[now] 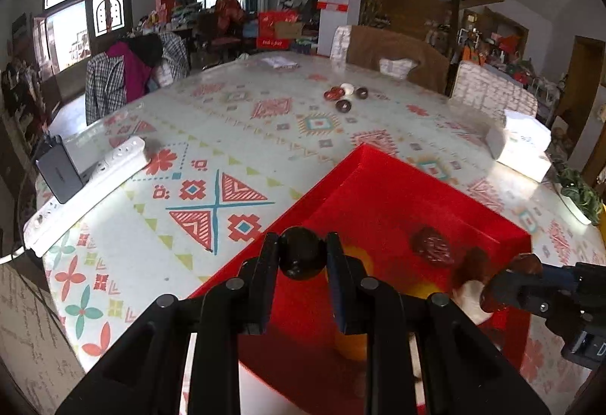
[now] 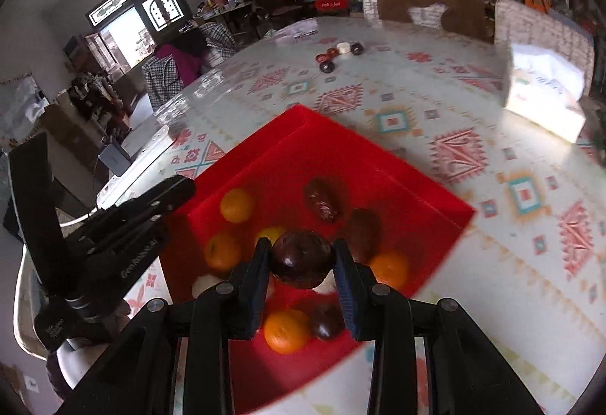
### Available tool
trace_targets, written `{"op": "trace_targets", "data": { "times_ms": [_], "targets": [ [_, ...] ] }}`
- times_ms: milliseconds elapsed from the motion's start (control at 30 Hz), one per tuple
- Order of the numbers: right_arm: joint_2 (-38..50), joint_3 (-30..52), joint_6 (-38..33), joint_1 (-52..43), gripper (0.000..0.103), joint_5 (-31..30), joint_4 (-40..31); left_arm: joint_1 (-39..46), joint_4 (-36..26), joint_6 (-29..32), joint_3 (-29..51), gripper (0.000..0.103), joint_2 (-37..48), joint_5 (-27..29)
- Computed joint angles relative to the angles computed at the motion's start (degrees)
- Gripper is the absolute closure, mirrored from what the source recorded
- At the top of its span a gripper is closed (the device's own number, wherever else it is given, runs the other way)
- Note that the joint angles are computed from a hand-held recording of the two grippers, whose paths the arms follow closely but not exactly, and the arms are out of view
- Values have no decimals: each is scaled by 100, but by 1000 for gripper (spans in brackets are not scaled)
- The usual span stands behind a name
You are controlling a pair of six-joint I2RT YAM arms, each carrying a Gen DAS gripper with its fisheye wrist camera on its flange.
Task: Organize fruits
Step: 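Carry the plum into the tray and open the left tool while the right tool releases the date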
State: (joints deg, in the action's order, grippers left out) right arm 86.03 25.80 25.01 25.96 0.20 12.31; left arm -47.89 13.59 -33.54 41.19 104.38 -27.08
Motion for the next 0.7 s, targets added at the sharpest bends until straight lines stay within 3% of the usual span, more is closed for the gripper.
{"op": "trace_targets", "data": {
  "times_ms": [167,300,367,400,467,567,633,700],
  "targets": [
    [885,623,63,-131,67,-378,187,155,57,-66,76,79,193,165],
    [1383,1108,87,-100,67,-243,204,180,33,-206,31,77,144,193],
    [1507,1238,166,-154,62,-334,233,166,110,-237,-65,66,58,211],
    [1489,1223,198,-183,56,-394,298,144,133,-238,-101,56,19,172],
    [1237,1034,240,-212,50,-401,460,25,136,-263,-221,51,-146,-11],
    [647,679,124,-143,49,-105,438,-160,107,-337,-392,50,-427,-150],
    [126,356,71,-80,49,146,338,-470,116,-477,-568,43,-670,-491],
    [-654,-164,109,-1,41,436,171,-825,-69,-665,-595,36,-816,-979]
  ]
}}
